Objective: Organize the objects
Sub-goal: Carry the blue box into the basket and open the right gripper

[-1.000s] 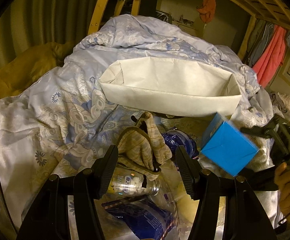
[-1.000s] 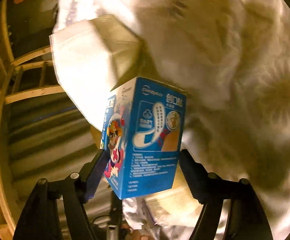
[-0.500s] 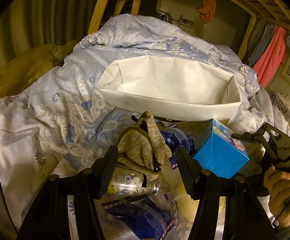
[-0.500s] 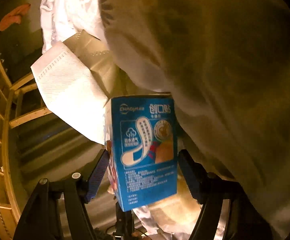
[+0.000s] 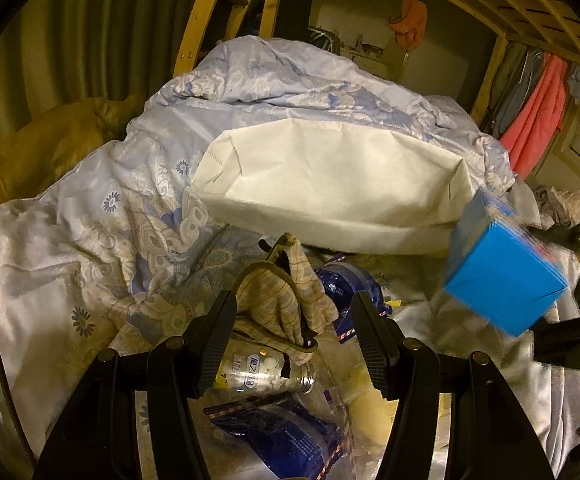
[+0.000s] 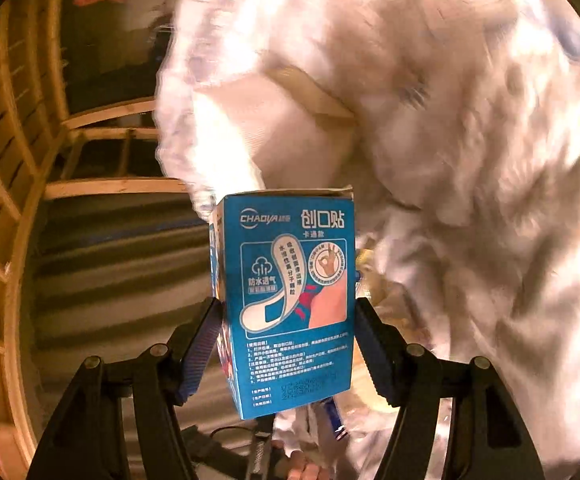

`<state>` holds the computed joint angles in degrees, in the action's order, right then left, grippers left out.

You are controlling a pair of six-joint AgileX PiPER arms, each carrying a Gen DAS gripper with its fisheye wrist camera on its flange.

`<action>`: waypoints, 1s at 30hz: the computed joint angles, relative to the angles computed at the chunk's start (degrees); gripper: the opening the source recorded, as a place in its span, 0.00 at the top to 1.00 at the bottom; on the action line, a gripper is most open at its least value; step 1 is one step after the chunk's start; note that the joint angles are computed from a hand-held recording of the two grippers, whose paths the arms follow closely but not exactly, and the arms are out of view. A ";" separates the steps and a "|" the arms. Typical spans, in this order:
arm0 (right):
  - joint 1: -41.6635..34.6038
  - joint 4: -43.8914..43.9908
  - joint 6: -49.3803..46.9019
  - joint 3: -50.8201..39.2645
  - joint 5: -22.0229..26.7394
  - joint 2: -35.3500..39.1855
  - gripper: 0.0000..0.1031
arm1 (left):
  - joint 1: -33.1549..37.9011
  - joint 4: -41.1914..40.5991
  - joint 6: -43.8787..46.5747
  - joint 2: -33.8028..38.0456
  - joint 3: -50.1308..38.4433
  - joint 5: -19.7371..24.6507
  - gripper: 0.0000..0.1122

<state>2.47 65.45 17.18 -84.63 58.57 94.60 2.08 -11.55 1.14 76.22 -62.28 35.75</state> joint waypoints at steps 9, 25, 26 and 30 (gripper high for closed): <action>9.86 -14.41 5.32 -4.01 -11.87 -3.32 0.36 | 0.15 -1.82 1.70 1.10 -2.59 0.55 0.48; 22.43 -54.39 54.39 -47.27 3.99 25.20 0.36 | -3.82 5.77 -6.39 14.38 -19.42 3.42 0.48; 22.22 -53.63 53.79 -47.07 4.27 25.36 0.36 | -4.43 7.24 -7.43 15.27 -20.37 3.80 0.48; 20.50 -47.97 48.19 -35.17 -4.29 20.37 0.34 | -5.09 5.75 -6.00 17.10 -22.38 5.52 0.48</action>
